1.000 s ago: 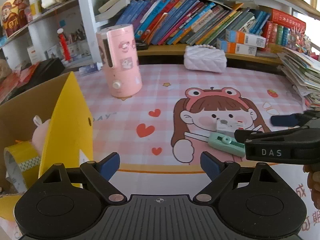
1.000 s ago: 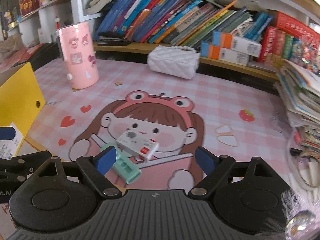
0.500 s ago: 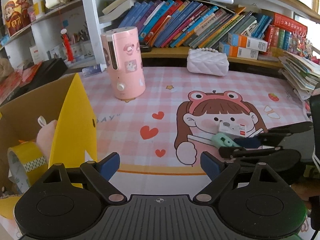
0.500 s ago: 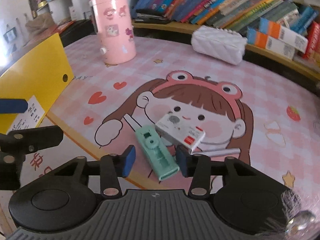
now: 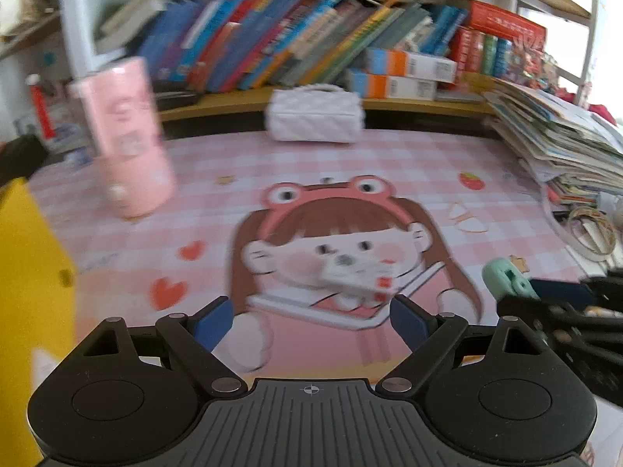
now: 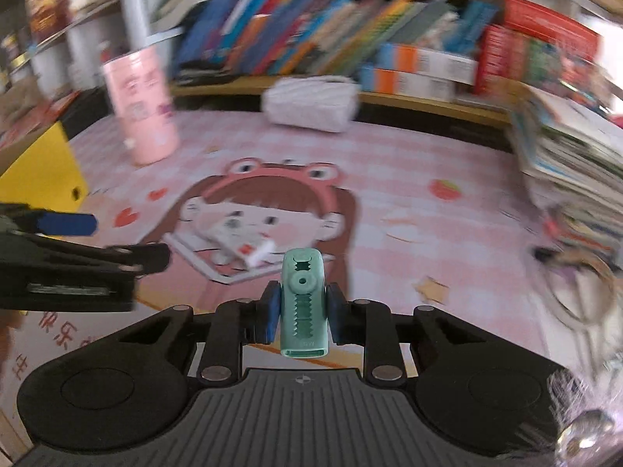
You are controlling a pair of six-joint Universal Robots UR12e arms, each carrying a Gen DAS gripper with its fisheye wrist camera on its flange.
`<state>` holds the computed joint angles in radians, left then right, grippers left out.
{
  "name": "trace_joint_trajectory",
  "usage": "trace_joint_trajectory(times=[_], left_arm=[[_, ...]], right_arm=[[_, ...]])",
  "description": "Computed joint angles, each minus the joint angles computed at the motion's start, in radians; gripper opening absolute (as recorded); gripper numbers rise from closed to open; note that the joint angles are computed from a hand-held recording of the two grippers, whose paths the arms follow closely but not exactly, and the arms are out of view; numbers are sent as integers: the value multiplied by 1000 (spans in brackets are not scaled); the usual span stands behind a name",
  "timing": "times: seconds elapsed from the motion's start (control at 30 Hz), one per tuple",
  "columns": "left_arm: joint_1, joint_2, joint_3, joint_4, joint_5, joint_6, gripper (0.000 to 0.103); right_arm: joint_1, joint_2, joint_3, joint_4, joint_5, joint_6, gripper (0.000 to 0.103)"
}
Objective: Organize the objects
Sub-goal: 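Grasp the white-red medicine box with the left gripper while the right grasps the green toy, then carry the medicine box in the left gripper to the yellow box while the right carries the green toy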
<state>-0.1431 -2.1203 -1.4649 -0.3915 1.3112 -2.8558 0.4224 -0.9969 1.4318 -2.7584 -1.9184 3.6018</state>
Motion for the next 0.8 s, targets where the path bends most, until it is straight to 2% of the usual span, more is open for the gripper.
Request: trace_joint_trajectory(times=[0.1, 0.3, 0.4, 0.53, 0.67, 0.8], left_arm=[[-17, -28, 29, -9, -1, 9, 89], [-41, -72, 81, -35, 40, 16, 88], [-44, -82, 93, -45, 51, 14, 78], [-40, -84, 95, -51, 16, 22, 56], [-36, -70, 95, -87, 13, 24, 55], [-13, -30, 50, -54, -19, 9, 55]], right_arm=[[0, -24, 31, 0, -12, 31, 23], [1, -56, 71, 11, -33, 87, 23], [1, -64, 80, 16, -45, 98, 23], [0, -68, 86, 17, -49, 110, 23], [0, -66, 80, 14, -38, 107, 23], [5, -57, 64, 3, -26, 89, 23]])
